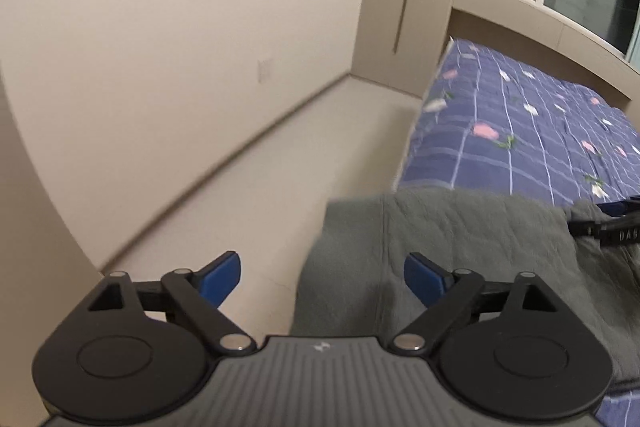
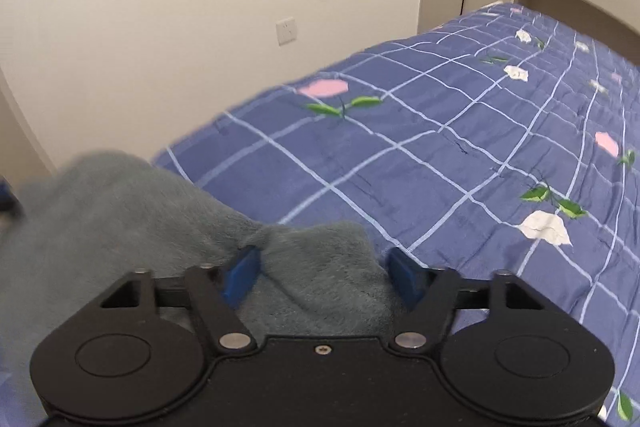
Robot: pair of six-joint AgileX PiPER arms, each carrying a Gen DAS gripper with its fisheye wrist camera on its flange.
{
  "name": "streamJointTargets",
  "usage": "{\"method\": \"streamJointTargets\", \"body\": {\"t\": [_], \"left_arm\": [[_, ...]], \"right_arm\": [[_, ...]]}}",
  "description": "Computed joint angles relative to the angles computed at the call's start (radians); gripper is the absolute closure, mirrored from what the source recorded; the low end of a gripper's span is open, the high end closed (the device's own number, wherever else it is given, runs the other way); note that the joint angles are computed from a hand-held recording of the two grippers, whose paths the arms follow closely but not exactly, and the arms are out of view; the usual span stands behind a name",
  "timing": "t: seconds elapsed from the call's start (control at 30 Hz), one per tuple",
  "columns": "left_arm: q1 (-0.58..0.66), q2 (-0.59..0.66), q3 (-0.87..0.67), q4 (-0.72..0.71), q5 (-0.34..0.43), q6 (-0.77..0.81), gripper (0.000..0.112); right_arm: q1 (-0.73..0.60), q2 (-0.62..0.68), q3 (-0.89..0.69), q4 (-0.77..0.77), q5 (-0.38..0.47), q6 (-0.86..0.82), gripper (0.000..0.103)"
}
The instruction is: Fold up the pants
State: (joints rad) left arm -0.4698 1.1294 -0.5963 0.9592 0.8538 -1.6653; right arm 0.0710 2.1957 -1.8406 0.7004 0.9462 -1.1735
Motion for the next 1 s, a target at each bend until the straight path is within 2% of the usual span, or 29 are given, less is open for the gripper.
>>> {"method": "streamJointTargets", "body": {"t": [0.03,0.07,0.13,0.3,0.4,0.47,0.57,0.67,0.73,0.8,0.87,1.0], "left_arm": [[-0.023,0.0,-0.017,0.006,0.028,-0.005,0.016],[-0.043,0.0,-0.031,0.018,0.043,-0.012,0.014],[-0.061,0.006,-0.052,0.054,0.032,-0.015,0.011],[-0.072,0.129,-0.136,0.081,-0.018,0.009,0.01],[-0.04,0.246,-0.203,0.0,-0.051,0.081,0.01],[-0.021,0.309,-0.25,-0.086,-0.037,0.16,0.01],[-0.05,0.307,-0.257,-0.092,-0.002,0.141,0.01],[-0.111,0.283,-0.273,-0.081,0.044,0.108,0.01],[-0.157,0.282,-0.282,-0.07,0.057,0.09,0.01],[-0.171,0.305,-0.293,-0.089,0.036,0.106,0.01],[-0.193,0.347,-0.306,-0.126,0.018,0.131,0.01],[-0.286,0.438,-0.34,-0.037,0.131,0.035,0.01]], "right_arm": [[0.005,-0.012,0.033,0.006,-0.055,-0.013,0.005],[0.001,-0.011,0.035,0.014,-0.069,-0.002,0.006],[-0.032,-0.006,0.017,0.066,-0.03,0.016,0.008],[-0.088,-0.137,0.231,0.231,-0.207,-0.161,0.002],[-0.074,-0.131,0.241,0.147,-0.265,-0.111,0.001],[-0.056,-0.117,0.26,0.112,-0.318,-0.102,0.001],[-0.066,-0.12,0.273,0.142,-0.32,-0.103,0.001],[-0.108,-0.202,0.363,0.255,-0.33,-0.244,0.001],[-0.17,-0.268,0.435,0.329,-0.283,-0.336,0.001],[-0.239,-0.333,0.519,0.358,-0.242,-0.416,0.001],[-0.295,-0.406,0.63,0.375,-0.27,-0.504,0.001],[-0.399,-0.467,0.809,0.489,-0.356,-0.758,0.001]]}}
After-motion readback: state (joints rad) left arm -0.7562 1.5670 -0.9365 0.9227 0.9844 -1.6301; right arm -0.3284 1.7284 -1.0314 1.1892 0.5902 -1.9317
